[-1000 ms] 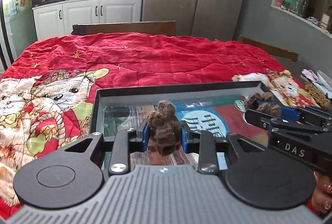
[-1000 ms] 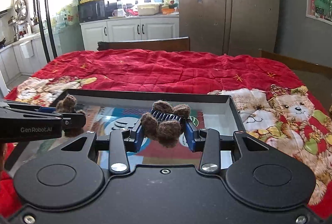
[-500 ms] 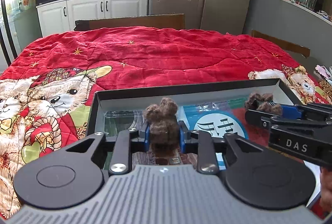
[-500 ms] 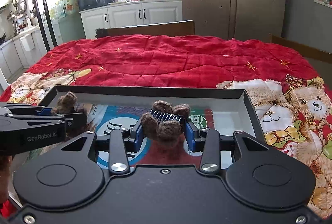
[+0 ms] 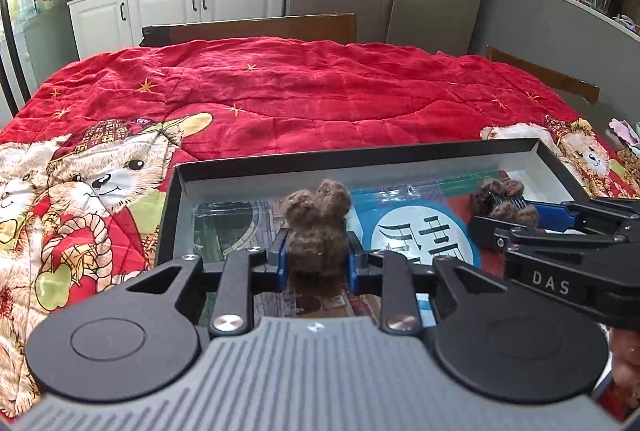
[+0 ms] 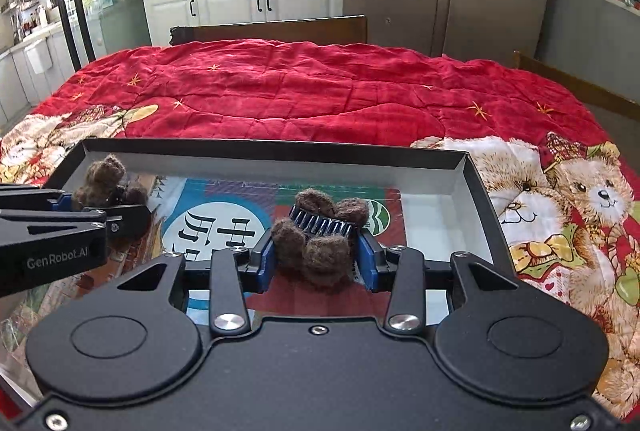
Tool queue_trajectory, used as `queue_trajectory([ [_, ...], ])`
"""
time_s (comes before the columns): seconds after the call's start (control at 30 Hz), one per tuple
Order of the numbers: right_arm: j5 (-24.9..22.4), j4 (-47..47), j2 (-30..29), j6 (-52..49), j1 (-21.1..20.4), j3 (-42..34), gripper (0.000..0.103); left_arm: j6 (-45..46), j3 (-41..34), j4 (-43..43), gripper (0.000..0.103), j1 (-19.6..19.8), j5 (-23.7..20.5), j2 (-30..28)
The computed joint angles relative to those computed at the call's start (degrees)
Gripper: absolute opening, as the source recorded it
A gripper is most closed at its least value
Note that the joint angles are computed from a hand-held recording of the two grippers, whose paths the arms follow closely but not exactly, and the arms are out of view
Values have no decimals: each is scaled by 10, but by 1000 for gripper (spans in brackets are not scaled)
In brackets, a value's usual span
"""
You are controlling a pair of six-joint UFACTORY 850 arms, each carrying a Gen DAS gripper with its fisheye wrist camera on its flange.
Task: Organize objects
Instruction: 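Carry both brown knitted clips into the black box and open both tools, then withdraw both tools from the box back toward the scrunchies on the quilt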
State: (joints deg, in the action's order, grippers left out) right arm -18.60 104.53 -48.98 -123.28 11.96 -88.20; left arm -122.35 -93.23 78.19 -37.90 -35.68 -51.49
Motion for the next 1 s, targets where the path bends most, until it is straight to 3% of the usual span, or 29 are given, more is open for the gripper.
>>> queue_trajectory([
  [0.2, 4, -12, 2, 5, 1, 1, 48, 20, -5, -14, 53, -1, -3, -2],
  [0.33, 4, -8, 3, 2, 0, 3, 51, 23, -5, -19, 60, -1, -2, 0],
  [0.57, -3, 19, 11, -21, -2, 13, 65, 7, 7, -7, 77, -6, -15, 10],
  [1.0, -39, 84, 78, -113, -18, 97, 66, -20, 61, 22, 84, -38, -71, 58],
])
